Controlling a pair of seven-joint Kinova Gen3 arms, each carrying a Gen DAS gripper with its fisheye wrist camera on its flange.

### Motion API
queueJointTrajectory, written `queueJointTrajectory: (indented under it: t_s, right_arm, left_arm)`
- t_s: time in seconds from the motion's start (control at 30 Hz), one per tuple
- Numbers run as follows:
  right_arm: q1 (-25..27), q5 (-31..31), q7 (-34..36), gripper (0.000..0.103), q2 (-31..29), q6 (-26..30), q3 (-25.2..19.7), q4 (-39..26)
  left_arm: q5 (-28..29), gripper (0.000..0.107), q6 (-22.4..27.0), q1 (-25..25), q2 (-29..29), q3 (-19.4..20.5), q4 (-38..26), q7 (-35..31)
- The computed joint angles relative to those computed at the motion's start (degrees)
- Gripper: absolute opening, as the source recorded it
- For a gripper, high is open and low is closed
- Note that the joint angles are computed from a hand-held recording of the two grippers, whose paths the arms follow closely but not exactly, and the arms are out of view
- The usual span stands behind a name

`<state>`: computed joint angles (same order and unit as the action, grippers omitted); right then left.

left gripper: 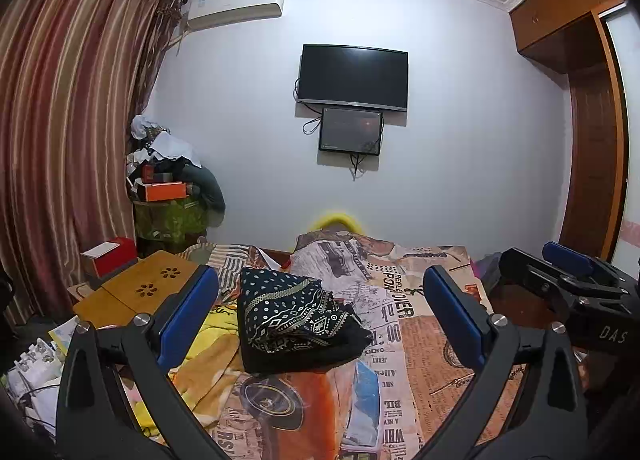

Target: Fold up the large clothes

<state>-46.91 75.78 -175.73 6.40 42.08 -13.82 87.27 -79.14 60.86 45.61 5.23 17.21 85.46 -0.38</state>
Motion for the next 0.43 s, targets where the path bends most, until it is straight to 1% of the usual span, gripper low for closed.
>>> queueJointTrajectory:
  t_s: [0.43]
  right_arm:
    - [0.22,-1.07,0.24,0.102,0.36,-0.71,0.45,-0.02]
  left_arm:
    - [-0.14,0.103,-0.61,-0.36,-0.02,-0.23,0.58,0.74]
